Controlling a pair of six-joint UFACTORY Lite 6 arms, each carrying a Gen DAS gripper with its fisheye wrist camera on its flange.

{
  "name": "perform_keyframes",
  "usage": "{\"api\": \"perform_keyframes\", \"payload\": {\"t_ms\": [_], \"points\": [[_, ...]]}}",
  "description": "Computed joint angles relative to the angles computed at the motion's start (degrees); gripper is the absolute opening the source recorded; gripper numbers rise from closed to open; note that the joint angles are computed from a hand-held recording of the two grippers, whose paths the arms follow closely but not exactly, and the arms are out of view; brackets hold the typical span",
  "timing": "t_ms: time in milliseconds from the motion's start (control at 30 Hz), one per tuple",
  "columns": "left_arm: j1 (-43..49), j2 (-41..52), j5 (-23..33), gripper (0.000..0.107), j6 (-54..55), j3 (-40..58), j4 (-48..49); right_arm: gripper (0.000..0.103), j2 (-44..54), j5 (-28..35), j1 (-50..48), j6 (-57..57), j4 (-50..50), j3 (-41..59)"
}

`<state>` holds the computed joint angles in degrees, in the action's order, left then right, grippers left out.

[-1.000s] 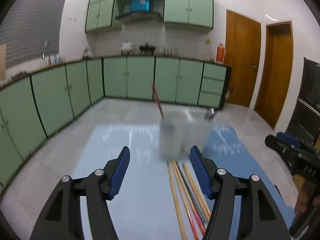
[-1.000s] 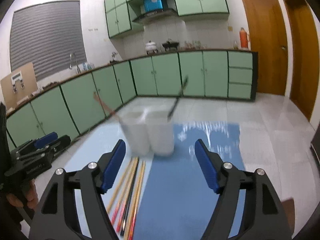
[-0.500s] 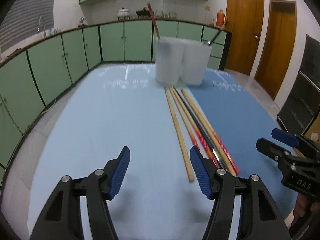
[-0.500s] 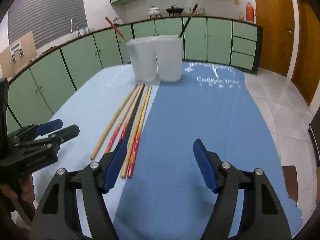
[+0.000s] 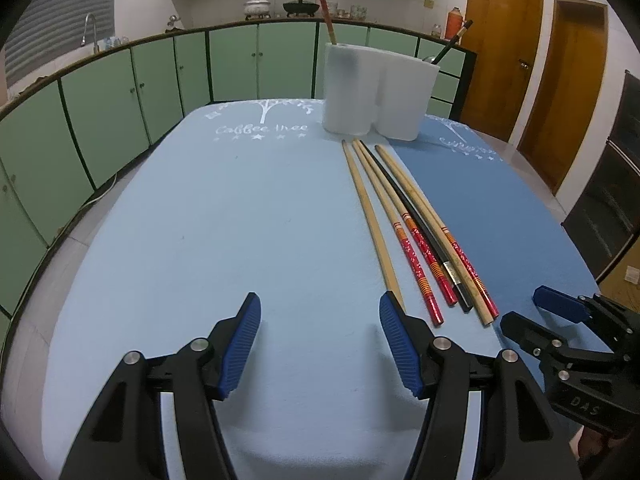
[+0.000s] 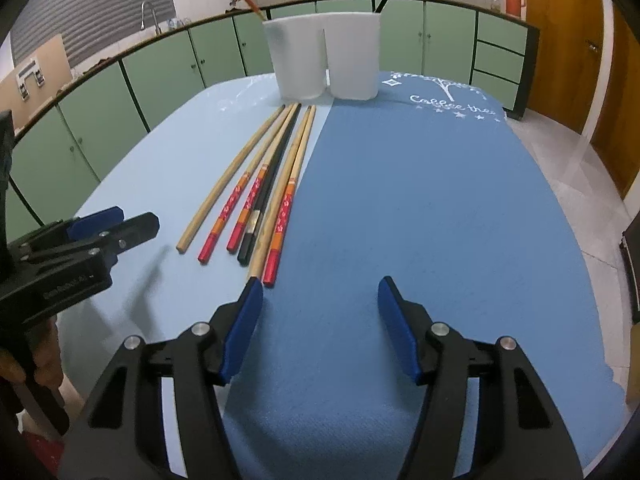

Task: Organize utensils
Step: 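Withdraw both open tools back over the remaining chopsticks, then grasp a red-patterned chopstick with the right tool while the left tool grasps a plain wooden chopstick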

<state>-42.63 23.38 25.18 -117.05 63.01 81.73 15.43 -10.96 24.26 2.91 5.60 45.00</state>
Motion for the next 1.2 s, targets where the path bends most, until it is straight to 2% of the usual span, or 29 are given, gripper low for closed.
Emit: {"api": "perform_keyframes", "payload": {"t_ms": [500, 600, 767, 833, 900, 1067, 1200], "points": [[0.2, 0.7, 0.1, 0.061, 2.2, 0.9, -1.9, 0.058, 2.2, -1.3, 3.0, -12.9, 12.9, 2.1], [0.1, 0.7, 0.2, 0.061, 2.3, 1.0, -1.9, 0.054, 2.3, -1.7, 2.5, -15.1, 15.5, 2.1], [0.1, 0.9, 0.2, 0.061, 2.3, 1.2, -2.0, 0.05, 2.2, -1.7, 1.5, -9.8, 11.0, 2.1], [0.0, 1.0, 0.2, 0.061, 2.6, 1.3, -2.3, 0.046, 2.3, -2.1, 2.0, -7.9, 9.1, 2.0], [0.0, 1.1, 0.2, 0.061, 3.1, 1.7, -2.7, 0.039, 2.8, -2.6, 2.9, -10.6, 11.7, 2.3], [-0.4, 1.3, 0.1, 0.061, 3.3, 2.0, -2.7, 0.007, 3.9, -3.3, 3.8, -10.2, 10.9, 3.3], [-0.9, 1.3, -0.2, 0.061, 3.2, 2.0, -2.6, 0.005, 3.4, -3.0, 2.9, -5.7, 6.8, 2.8]]}}
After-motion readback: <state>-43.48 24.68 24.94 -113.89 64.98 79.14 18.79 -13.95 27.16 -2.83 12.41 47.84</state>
